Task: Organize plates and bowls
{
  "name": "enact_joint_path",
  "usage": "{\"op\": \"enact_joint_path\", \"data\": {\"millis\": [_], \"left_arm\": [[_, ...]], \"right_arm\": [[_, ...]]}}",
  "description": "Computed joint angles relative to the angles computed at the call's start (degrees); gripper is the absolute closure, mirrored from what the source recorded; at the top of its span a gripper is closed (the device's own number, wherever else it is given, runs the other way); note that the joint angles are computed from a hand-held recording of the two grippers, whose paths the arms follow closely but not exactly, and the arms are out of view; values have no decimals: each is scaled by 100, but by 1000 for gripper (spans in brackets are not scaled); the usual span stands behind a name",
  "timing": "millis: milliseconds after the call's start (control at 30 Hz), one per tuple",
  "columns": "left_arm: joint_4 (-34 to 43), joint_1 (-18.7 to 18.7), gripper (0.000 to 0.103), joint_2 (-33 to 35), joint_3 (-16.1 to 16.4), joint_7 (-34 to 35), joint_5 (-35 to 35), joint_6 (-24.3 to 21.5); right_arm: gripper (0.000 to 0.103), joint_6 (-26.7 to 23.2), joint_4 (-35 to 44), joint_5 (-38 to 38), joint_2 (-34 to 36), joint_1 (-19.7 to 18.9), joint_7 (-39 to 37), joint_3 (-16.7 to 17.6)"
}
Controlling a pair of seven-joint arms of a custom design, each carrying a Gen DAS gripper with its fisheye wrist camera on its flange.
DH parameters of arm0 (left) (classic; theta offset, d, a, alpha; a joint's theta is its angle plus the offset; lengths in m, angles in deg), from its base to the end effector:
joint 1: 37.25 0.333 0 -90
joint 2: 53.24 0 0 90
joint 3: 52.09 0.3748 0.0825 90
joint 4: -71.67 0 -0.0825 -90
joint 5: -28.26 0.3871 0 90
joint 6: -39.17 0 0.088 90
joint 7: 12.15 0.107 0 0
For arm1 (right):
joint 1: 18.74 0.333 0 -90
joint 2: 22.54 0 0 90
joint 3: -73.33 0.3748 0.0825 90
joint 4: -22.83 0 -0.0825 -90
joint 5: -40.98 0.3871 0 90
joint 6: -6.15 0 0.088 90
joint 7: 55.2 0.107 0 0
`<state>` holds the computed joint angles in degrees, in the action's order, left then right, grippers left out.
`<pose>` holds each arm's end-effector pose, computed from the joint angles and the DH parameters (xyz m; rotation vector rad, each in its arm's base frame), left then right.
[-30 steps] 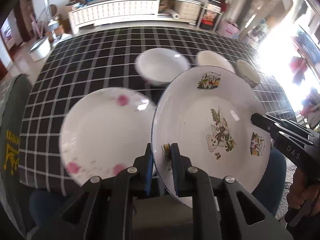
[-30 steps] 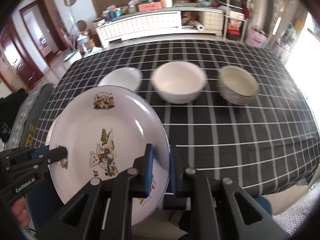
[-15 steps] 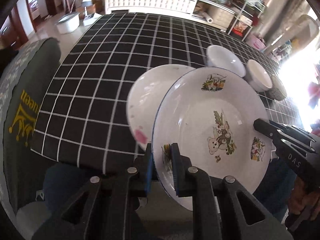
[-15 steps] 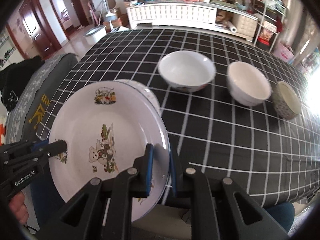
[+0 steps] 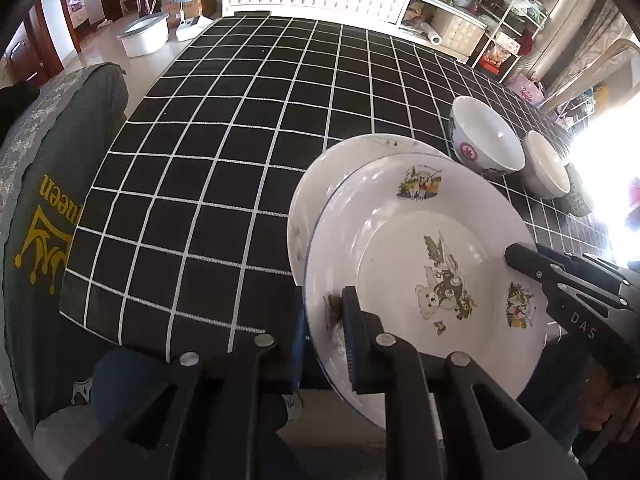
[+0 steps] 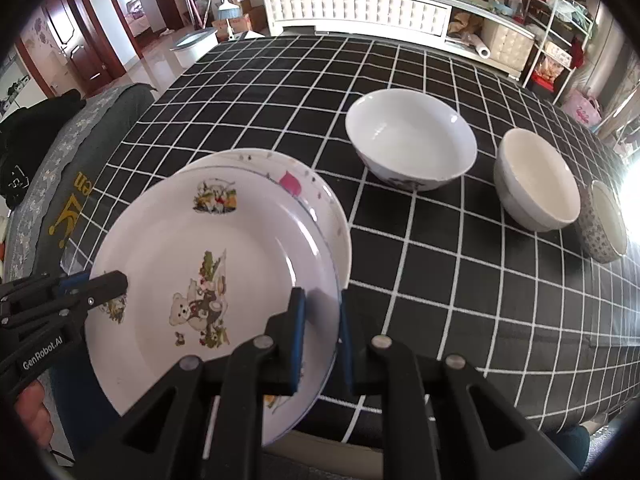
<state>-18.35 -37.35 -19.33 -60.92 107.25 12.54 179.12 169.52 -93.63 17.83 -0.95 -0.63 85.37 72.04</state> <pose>0.7527 -0.0951 0.3759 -1.6101 2.5508 -0.6025 0.6222 0.2114 0.3563 -1.7034 2.1338 -0.3990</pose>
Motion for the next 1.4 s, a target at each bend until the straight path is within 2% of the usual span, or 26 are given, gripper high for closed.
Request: {"op": "enact_joint_path", "data": {"millis": [167,333,467,633,933,1167,1300,1400], "left_arm": [[154,-112,88,103,75,-81,208,-11],[382,-203,88,251,136,-223,392,26],[634,-280,88,412,209,-410,561,-57],[842,-216,87,586,155,-510,557,-248],[1037,-256,86,733,156,-587,653,-251],[868,-249,86,658,140,-530,661,-85],[838,-262,86,637,148,-518,675,-141],[728,-297,86,580,175,-519,726,-39]], "right_arm": [[83,-111,169,240,153,-140,-223,134],[83,-210,322,234,251,-82,-316,67],[83,-262,461,402,350,-202,-545,179],[83,-267,548,490,447,-176,-645,157],[83,-182,637,542,526,-202,-745,131],[83,-4,518,632,486,-255,-871,171],[83,-56,489,508,436,-116,-756,32],[83,-114,526,507,439,-131,-744,57]]}}
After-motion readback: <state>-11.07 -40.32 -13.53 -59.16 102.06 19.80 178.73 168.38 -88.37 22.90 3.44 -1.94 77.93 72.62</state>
